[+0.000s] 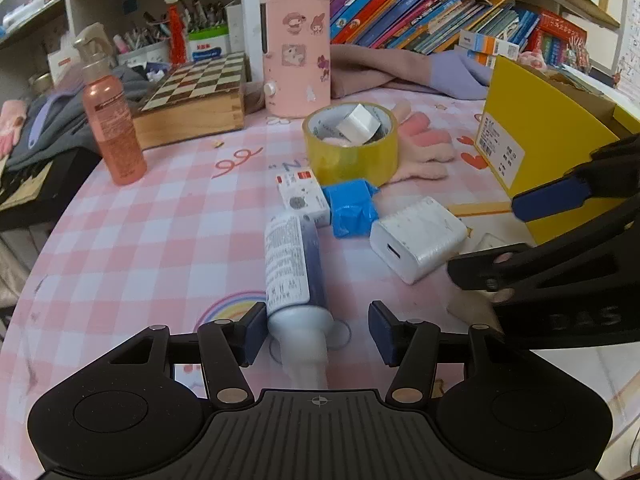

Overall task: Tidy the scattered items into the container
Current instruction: 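Grasp the white-blue cream tube with the left tool while the right tool grasps the white sponge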

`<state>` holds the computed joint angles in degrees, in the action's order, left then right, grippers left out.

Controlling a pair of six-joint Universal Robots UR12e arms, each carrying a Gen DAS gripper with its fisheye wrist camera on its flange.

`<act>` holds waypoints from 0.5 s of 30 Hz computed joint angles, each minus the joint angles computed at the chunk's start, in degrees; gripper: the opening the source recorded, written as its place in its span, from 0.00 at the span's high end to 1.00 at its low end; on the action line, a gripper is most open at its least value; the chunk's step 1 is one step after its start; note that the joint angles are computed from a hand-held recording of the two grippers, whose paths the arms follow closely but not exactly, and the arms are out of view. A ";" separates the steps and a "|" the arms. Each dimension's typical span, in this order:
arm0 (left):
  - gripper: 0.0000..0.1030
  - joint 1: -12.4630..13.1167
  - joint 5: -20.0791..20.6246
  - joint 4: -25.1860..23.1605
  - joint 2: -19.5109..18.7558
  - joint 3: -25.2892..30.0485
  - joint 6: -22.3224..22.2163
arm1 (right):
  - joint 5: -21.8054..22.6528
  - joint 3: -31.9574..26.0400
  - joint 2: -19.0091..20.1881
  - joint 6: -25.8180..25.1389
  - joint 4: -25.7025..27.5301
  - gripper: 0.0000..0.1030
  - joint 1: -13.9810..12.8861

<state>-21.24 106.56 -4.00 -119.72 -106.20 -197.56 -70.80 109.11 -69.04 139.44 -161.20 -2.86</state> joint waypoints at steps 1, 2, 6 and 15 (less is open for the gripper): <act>0.47 0.11 0.05 0.53 -0.19 0.03 0.56 | -0.27 -0.14 -0.06 -0.16 0.35 0.39 0.05; 0.46 0.27 0.11 1.04 -0.33 0.01 0.84 | -0.55 -0.27 -0.11 -0.37 0.70 0.38 0.12; 0.43 1.32 0.67 1.20 -0.14 -0.35 -0.79 | -1.47 -0.30 -0.29 -1.65 2.40 0.33 0.43; 0.49 2.23 -0.91 -0.07 -0.89 1.31 1.85 | -3.84 -0.92 1.53 0.95 3.86 0.32 1.05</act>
